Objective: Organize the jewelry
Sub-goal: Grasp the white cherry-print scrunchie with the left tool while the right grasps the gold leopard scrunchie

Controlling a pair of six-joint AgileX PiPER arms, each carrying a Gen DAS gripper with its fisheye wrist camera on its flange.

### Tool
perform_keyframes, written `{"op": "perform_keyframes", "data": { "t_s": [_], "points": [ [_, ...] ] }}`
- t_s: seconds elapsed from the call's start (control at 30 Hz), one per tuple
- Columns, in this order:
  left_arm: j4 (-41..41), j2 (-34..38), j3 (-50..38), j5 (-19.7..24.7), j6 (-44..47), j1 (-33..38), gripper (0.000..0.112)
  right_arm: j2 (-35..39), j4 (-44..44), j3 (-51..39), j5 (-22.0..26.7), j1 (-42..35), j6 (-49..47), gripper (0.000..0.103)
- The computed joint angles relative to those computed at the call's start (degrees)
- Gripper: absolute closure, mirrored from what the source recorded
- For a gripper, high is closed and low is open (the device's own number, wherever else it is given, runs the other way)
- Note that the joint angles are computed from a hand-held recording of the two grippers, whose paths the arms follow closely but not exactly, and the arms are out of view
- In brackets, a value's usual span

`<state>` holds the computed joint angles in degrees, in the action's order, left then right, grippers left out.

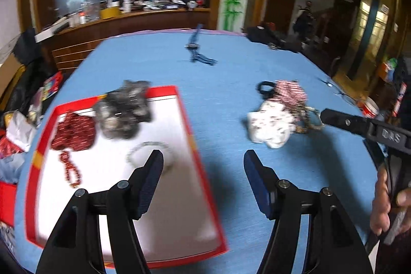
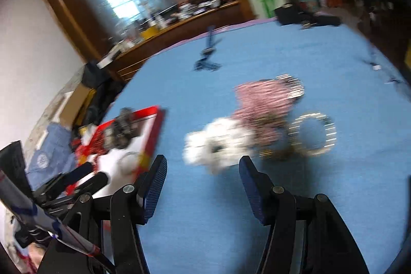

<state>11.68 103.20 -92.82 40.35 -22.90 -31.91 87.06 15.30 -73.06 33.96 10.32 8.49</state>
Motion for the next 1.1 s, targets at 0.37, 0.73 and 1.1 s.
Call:
{"op": "perform_keyframes", "data": {
  "t_s": [0.37, 0.73, 1.1],
  "points": [
    [-0.9, 4.4, -6.6, 4.6, 0.6, -2.8, 0.048, 8.8, 15.1, -3.6, 0.9, -13.2, -15.7, 0.070],
    [-8.7, 14.5, -20.8, 10.4, 3.7, -1.9, 0.048, 14.6, 8.6, -9.0, 2.1, -9.2, -16.9, 0.071],
    [-15.7, 33.5, -54.0, 27.2, 4.9, -0.9, 0.048, 8.2, 22.9, -1.3, -4.4, -13.4, -28.1, 0.097]
  ]
}}
